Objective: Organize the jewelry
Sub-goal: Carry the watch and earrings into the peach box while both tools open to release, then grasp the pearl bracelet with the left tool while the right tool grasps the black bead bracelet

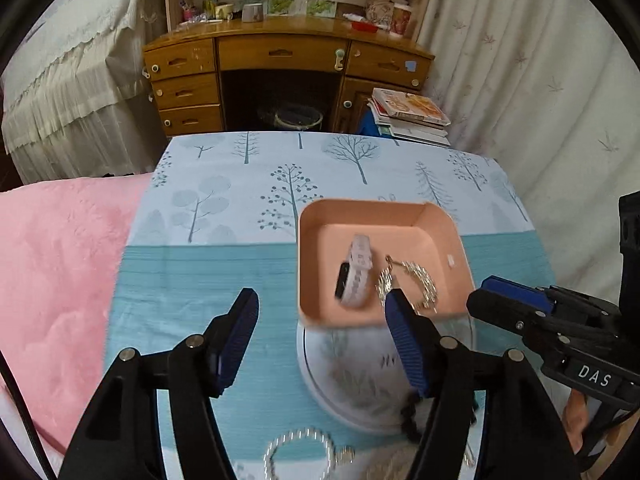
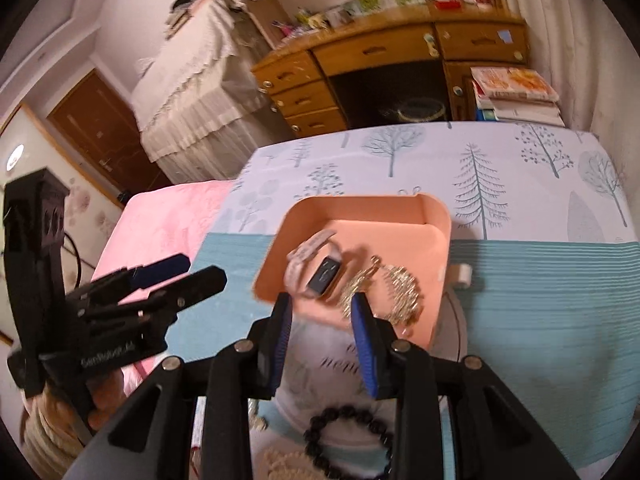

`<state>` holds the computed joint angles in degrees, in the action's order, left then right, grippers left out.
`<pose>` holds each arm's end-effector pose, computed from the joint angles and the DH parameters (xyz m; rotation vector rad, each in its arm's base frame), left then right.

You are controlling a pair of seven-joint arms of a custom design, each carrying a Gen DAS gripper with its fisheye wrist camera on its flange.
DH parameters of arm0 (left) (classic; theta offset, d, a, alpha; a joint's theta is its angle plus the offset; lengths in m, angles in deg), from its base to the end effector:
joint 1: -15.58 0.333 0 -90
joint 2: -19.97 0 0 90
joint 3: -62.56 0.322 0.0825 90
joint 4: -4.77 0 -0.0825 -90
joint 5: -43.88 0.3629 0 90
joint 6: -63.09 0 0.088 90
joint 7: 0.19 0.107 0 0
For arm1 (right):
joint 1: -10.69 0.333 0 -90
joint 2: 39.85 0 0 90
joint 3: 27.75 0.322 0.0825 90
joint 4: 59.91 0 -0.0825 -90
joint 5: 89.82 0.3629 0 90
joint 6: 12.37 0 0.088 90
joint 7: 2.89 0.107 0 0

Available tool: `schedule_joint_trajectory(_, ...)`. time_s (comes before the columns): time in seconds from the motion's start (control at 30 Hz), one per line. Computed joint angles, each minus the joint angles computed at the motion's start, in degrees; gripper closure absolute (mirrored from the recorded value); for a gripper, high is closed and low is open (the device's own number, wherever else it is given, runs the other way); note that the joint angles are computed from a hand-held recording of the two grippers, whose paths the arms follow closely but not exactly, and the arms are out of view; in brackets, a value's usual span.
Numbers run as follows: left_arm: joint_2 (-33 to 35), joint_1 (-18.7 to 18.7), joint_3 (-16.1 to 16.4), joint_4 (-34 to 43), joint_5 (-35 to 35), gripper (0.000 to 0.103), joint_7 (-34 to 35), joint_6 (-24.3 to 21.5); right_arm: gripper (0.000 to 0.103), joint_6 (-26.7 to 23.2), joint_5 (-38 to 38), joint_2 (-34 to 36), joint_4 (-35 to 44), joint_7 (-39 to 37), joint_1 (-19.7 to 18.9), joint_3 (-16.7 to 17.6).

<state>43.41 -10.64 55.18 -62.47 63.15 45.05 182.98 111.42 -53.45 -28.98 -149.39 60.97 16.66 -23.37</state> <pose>0.6006 -0.3528 0.6270 -2.0513 1.8059 -0.6703 0.6243 0.1334 0.5948 -2.0054 1.3565 0.0643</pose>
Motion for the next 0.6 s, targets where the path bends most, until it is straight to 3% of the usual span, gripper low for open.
schedule_joint_trajectory(0.17, -7.83, -0.64, -1.01, -9.45, 2.96, 0.039, -1.89, 1.52, 0.072, 2.9, 3.67, -8.33, -9.6, -6.06, 0.62, -0.77)
schedule_joint_trajectory(0.43, -20.91, 2.33, -5.61, -26.17, 5.05, 0.039, -9.58, 7.03, 0.072, 2.34, 0.77, -17.57, -19.45, -5.34, 4.12, -4.13)
schedule_joint_trajectory(0.6, -26.09, 4.28, -8.6, -34.31, 6.82, 0.039, -15.62, 10.43, 0.072, 6.42, -1.88, -21.94, -25.64, -2.75, 5.66, -5.58)
